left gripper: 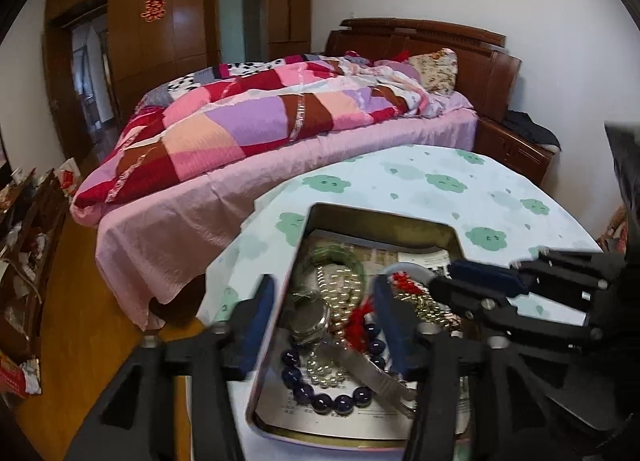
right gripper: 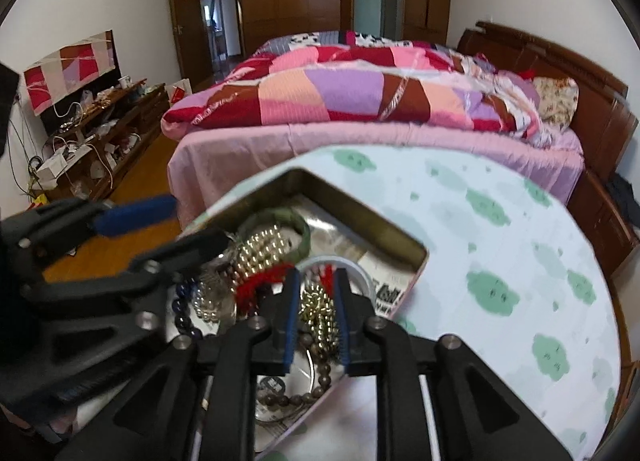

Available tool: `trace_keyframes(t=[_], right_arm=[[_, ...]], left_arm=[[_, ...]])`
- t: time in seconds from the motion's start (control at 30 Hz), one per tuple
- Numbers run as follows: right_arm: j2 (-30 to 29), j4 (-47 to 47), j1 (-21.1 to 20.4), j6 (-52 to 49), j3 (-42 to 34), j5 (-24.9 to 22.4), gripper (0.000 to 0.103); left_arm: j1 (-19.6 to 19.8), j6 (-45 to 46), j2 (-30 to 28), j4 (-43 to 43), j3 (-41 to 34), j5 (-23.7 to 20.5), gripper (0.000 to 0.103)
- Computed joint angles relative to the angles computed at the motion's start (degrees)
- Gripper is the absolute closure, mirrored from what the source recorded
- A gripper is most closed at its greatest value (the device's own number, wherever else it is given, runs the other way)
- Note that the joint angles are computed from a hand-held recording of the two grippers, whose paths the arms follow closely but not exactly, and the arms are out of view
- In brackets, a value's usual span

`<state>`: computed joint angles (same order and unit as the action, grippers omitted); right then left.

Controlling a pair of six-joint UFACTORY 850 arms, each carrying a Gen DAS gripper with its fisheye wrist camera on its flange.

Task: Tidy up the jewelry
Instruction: 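Open both tools to drop the chain and watch into the tin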

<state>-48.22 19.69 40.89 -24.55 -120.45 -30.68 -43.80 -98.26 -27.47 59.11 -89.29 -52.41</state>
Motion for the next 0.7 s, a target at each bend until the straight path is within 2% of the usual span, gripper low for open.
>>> trace_keyframes(t=[0.07,0.1,0.13,0.37,0.5,0.7], right_arm=[[0.28,0.22,-0.23,0.34,0.73,-0.04,0.072],[0.9,0.48,-0.37,0.32,1.79,0.54,0.054],[1.62,1.27,-0.48,-0.23,2.98,1.34,0.045],[7.8,0.75,-0.52,-0.28,11.49,6.83,0.044],[12.32,5.53,-1.33,-3.48,17.17,10.9,0.04],[15.79,12.93,-1.71,-9.22,21.25,15.67,0.036]], left_arm=[[-0.2,-1.48,0.48,0.43,0.65,-0.68,0.036],[-0.13,-1.9,0.79,0.53,1.06,-0.25,0.035],[-0.25,-2.67,1.23,0.61,1.56,-0.03,0.035],[-2.57,-5.9,2.81,1.72,2.16,-4.52,0.035],[-3.79,-6.89,3.43,2.67,1.86,-7.25,0.035],[-5.26,-8.6,4.72,4.95,2.19,-9.44,0.034]])
